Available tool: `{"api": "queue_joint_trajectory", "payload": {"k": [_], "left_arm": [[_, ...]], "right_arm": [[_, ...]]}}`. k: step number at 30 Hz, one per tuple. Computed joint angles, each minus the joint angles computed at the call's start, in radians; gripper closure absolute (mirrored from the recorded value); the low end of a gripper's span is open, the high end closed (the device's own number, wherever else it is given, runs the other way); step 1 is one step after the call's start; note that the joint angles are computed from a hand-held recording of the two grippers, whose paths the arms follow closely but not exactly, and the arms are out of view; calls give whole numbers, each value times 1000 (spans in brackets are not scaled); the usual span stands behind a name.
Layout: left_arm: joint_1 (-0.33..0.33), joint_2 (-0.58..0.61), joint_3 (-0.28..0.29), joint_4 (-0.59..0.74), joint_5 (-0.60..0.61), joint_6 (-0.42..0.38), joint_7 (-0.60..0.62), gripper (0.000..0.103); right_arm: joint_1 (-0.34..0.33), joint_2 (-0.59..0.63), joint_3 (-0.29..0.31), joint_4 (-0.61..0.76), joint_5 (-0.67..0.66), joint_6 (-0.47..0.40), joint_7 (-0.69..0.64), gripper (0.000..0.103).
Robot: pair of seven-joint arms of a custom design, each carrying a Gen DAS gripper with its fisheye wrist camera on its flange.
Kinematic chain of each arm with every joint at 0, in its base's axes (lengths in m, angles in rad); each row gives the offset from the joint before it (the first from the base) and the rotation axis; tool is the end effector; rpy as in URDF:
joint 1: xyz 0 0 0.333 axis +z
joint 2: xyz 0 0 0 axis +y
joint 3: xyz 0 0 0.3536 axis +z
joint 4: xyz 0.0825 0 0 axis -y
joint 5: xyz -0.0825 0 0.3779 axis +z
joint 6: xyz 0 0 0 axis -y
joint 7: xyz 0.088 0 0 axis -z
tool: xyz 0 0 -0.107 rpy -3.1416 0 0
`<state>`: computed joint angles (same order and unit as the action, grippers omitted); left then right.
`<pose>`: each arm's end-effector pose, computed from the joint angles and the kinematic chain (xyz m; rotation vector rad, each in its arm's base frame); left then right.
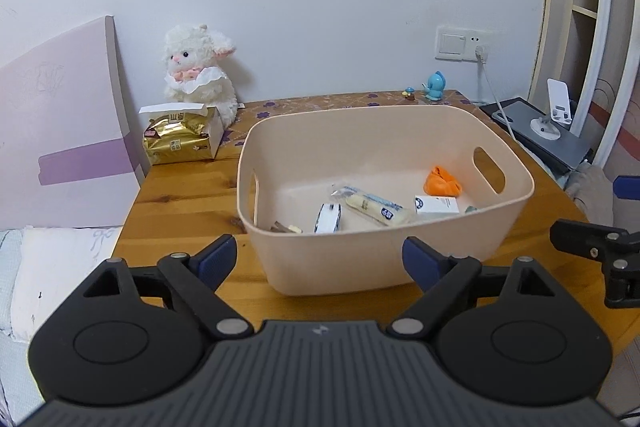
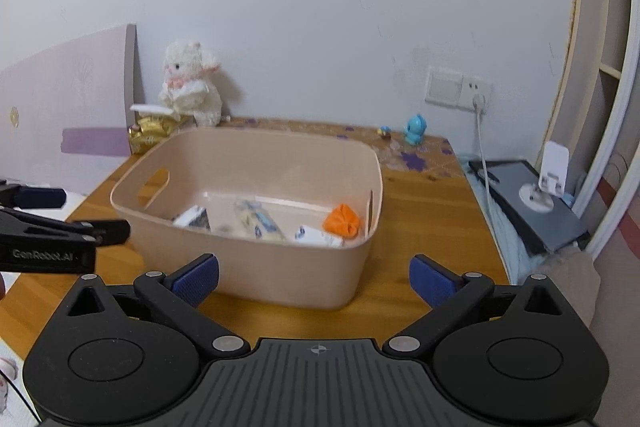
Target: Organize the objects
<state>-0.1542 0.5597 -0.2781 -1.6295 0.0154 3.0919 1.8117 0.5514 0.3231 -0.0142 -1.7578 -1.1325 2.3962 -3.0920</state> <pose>0.6993 -0.2712 0.4518 -1.1676 2.1478 -1.0290 0.5870 0.3426 0.4592 -1.4274 1.9820 -0.9995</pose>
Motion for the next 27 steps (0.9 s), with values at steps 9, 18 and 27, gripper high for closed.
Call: {"api": "queue_joint_trajectory", "payload": {"k": [9, 18, 27], "left_arm": [[104, -73, -97, -130, -50, 21, 39, 12], [165, -146, -141, -267, -80, 73, 44, 12], [250, -197, -231, -343, -112, 84, 76, 12]], "right_arm": [[19, -28, 31, -37, 49, -28, -49, 0], [25, -71, 49, -107, 40, -18, 30, 0], [23, -95, 74, -147, 58, -20, 54, 0]]}}
